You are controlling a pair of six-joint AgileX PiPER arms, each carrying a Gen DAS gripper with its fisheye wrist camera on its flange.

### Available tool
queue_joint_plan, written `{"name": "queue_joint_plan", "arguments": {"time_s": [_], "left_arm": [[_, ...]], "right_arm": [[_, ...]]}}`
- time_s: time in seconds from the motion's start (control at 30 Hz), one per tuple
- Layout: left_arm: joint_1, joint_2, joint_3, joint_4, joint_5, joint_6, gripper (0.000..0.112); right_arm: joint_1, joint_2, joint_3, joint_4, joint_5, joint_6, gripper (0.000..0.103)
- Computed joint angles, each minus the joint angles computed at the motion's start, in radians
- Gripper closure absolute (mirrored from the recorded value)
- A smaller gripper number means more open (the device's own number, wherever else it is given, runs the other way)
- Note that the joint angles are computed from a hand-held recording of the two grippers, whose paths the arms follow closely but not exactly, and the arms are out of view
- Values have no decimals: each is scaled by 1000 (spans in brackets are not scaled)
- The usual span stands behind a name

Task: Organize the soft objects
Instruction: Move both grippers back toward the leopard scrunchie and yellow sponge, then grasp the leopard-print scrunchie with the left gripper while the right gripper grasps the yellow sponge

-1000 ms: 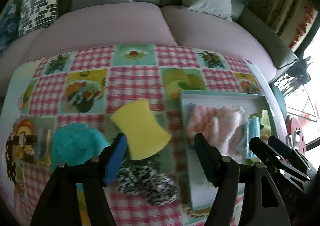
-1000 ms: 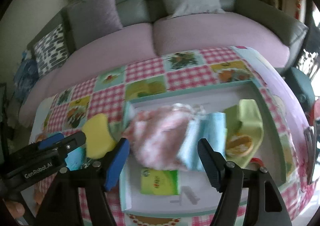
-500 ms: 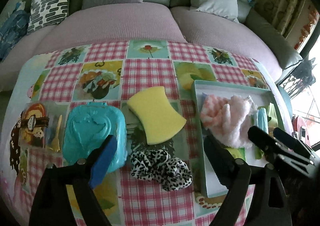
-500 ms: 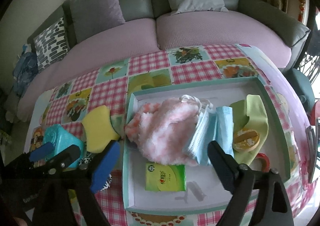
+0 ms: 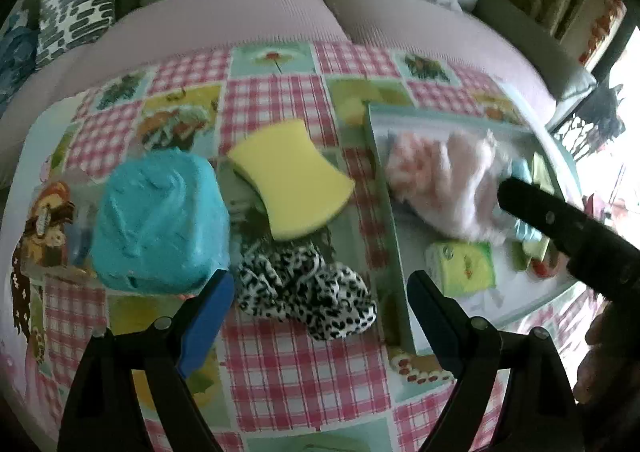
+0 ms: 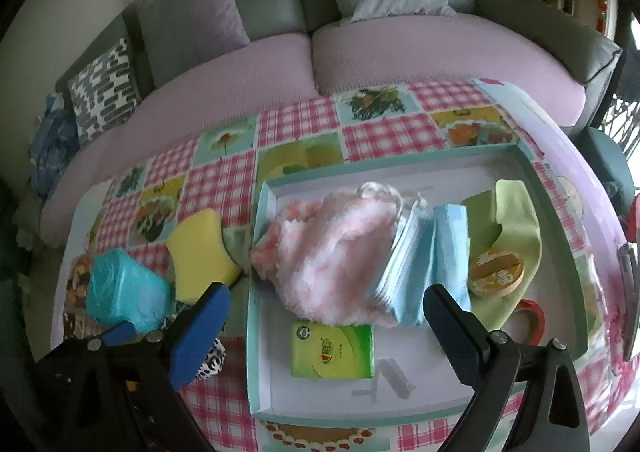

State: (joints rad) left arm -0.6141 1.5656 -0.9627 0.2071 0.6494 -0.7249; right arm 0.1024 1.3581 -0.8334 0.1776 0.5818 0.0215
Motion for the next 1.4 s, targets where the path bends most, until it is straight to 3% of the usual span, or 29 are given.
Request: {"name": "queue_joint_plan", "arguments": {"time_s": [0.1, 0.23, 0.3, 0.43, 0.53, 0.8, 1.13, 1.4], "left_arm": [[-8, 26, 1, -11, -1, 18, 25], [1, 67, -6, -54, -1, 61, 54], [10, 79, -4, -90, -8, 98, 60], [22, 93, 3, -152, -32, 160, 89], [40, 108, 14, -188, -52, 198, 96], [84, 15, 55, -217, -105, 238, 99], [192, -160, 66, -326, -169, 342, 100], [275, -229, 50, -105, -139, 132, 100]], "right_arm": [[19, 21, -5, -20, 7, 17, 4], [26, 23, -6, -15, 7, 7, 4], [30, 24, -6, -14, 6, 9, 4], [34, 27, -10, -11, 5, 11, 4], [35, 26, -9, -5, 3, 11, 4], [17, 31, -22, 94, -7, -72, 4], [86, 105, -114, 57, -24, -53, 4], [239, 271, -215, 5, -32, -17, 5]]}}
